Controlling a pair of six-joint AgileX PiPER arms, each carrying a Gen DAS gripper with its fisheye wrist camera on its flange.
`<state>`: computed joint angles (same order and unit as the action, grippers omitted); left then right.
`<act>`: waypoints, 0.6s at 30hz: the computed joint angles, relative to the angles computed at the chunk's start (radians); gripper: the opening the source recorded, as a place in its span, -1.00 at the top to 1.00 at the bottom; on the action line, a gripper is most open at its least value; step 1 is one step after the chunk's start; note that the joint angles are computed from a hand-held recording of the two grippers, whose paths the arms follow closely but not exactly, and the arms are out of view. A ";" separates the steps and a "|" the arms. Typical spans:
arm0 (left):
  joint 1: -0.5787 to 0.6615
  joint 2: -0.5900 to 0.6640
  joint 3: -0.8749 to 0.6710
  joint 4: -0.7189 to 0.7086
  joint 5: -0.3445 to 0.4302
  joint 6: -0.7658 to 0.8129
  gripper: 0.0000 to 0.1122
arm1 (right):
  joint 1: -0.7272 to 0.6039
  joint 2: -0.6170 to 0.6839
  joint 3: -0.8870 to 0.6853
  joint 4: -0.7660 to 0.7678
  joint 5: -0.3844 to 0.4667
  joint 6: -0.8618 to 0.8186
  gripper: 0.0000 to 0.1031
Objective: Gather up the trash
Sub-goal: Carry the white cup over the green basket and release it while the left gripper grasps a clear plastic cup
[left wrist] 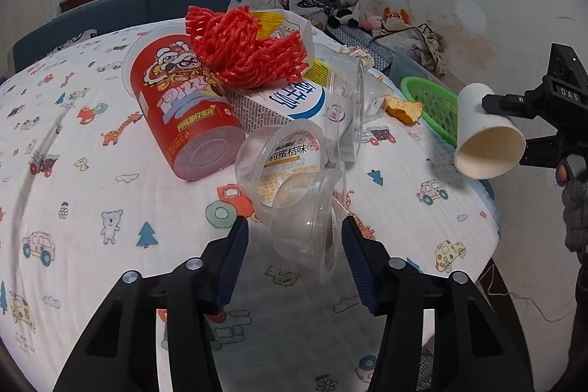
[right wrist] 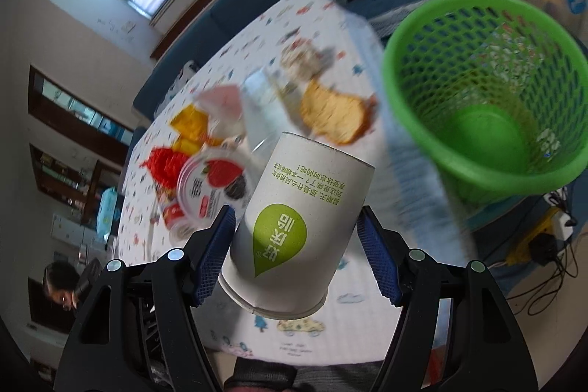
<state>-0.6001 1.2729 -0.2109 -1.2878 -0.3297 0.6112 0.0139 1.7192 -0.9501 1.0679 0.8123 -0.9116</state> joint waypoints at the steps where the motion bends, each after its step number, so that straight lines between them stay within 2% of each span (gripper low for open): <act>1: 0.018 0.002 0.001 0.050 0.016 -0.038 0.21 | -0.010 0.003 -0.008 0.000 -0.002 0.003 -0.33; 3: 0.034 0.009 0.002 0.117 0.030 -0.097 0.27 | -0.022 0.010 -0.033 -0.010 -0.015 0.026 -0.33; 5: 0.038 0.012 0.008 0.149 0.030 -0.131 0.43 | -0.044 0.018 -0.055 -0.018 -0.013 0.039 -0.33; 6: 0.048 0.005 0.012 0.181 0.041 -0.160 0.43 | -0.058 0.022 -0.064 -0.020 -0.013 0.039 -0.32; 8: 0.038 -0.008 0.015 0.152 0.041 -0.138 0.44 | -0.082 0.025 -0.079 -0.023 -0.027 0.037 -0.32; 13: -0.040 -0.075 0.012 -0.147 0.008 0.133 0.45 | -0.120 0.044 -0.114 -0.026 -0.067 0.029 -0.22; 18: -0.143 -0.162 -0.014 -0.439 -0.068 0.404 0.46 | -0.144 0.106 -0.165 -0.038 -0.082 0.041 -0.10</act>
<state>-0.7432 1.1110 -0.2248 -1.7267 -0.3975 1.0153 -0.1296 1.8253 -1.1154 1.0303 0.7305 -0.8709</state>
